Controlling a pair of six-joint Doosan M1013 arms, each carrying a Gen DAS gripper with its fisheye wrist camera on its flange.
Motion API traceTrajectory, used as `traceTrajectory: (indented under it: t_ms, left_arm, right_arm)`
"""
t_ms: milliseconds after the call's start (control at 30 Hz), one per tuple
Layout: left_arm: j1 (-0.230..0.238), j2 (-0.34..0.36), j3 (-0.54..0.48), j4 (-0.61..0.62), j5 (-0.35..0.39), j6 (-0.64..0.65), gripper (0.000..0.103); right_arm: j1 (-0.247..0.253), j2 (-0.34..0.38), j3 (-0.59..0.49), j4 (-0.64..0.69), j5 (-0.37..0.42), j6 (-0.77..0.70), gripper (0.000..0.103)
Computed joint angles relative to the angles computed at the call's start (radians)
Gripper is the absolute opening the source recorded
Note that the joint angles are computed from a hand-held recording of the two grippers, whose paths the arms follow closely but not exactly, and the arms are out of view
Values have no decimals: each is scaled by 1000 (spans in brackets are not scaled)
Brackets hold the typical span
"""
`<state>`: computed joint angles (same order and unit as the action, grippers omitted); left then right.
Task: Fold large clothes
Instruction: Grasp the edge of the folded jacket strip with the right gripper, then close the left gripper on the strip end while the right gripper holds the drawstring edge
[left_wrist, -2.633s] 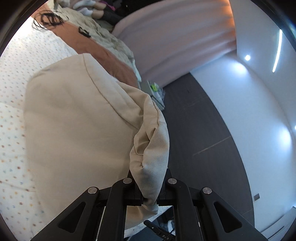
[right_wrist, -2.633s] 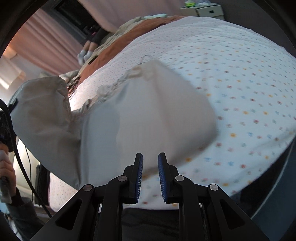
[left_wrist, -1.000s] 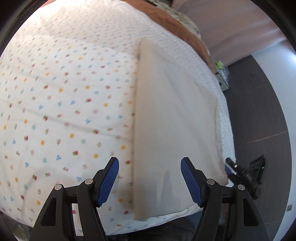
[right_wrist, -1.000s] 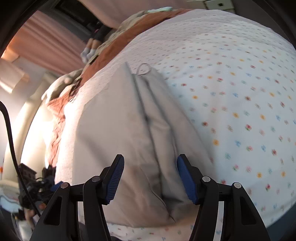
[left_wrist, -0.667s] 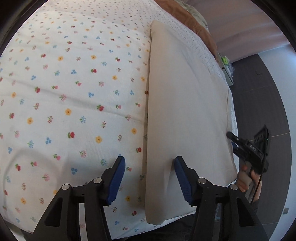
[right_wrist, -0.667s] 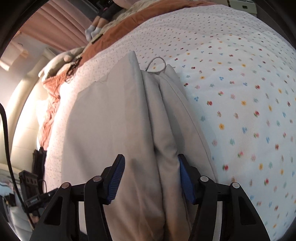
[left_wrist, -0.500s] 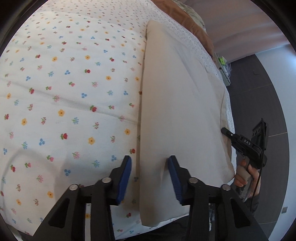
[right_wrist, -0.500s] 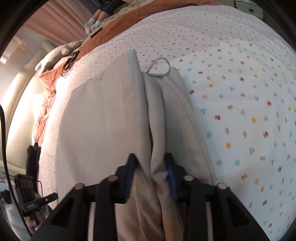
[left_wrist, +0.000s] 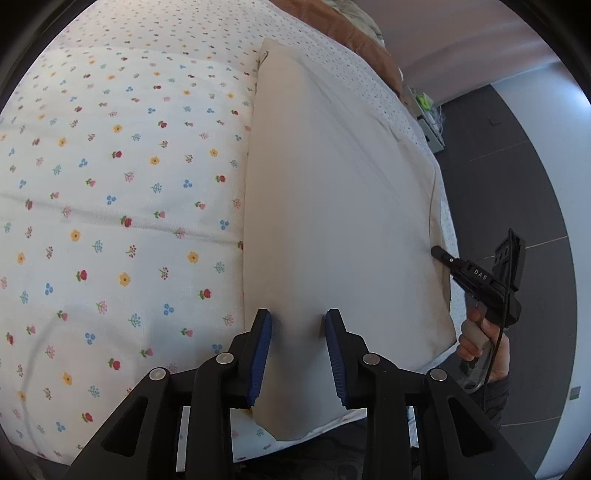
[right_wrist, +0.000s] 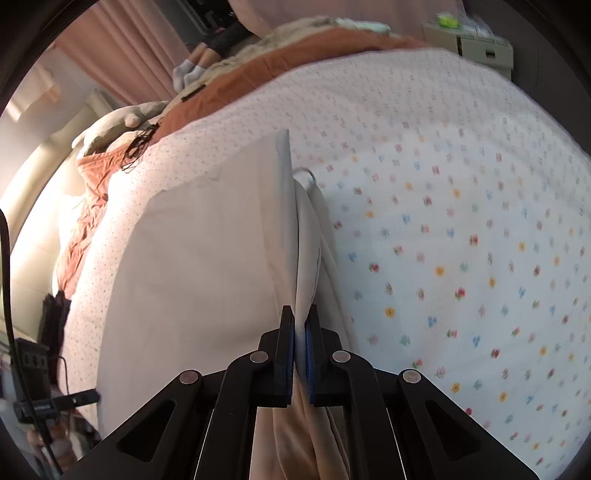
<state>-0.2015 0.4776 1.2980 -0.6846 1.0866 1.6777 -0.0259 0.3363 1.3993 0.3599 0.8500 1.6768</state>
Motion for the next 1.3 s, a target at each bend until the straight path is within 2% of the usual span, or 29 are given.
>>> traceTrajectory:
  t_ms: [100, 167, 233, 300, 367, 500, 733, 1033, 1167, 1300]
  left_arm:
    - [4, 15, -17, -2, 3, -24, 40]
    - [6, 20, -25, 13, -8, -44, 53]
    - [12, 17, -19, 13, -25, -46, 62]
    - [15, 19, -19, 7, -40, -47, 69]
    - [16, 30, -33, 8, -46, -50, 70]
    - [11, 57, -73, 34, -39, -68, 70]
    - [-3, 105, -145, 71, -20, -84, 69]
    - [-19, 174, -264, 135, -4, -120, 68]
    - [-25, 212, -328, 169, 25, -154, 65]
    - [-37, 246, -395, 227, 42, -206, 65]
  right_arm:
    - [-21, 19, -1, 59, 43, -5, 9]
    - [-23, 19, -5, 60, 44, -3, 24]
    - [-22, 13, -10, 31, 28, 2, 59]
    - [-27, 6, -7, 46, 3, -23, 77]
    - [-35, 14, -19, 71, 13, -55, 78]
    - [-45, 61, -72, 111, 105, -92, 78]
    - [-65, 141, -130, 248, 213, -157, 78]
    - [-94, 232, -205, 487, 282, -259, 70]
    - [-97, 269, -247, 540, 322, -278, 70]
    - [-87, 303, -305, 521, 356, -263, 70]
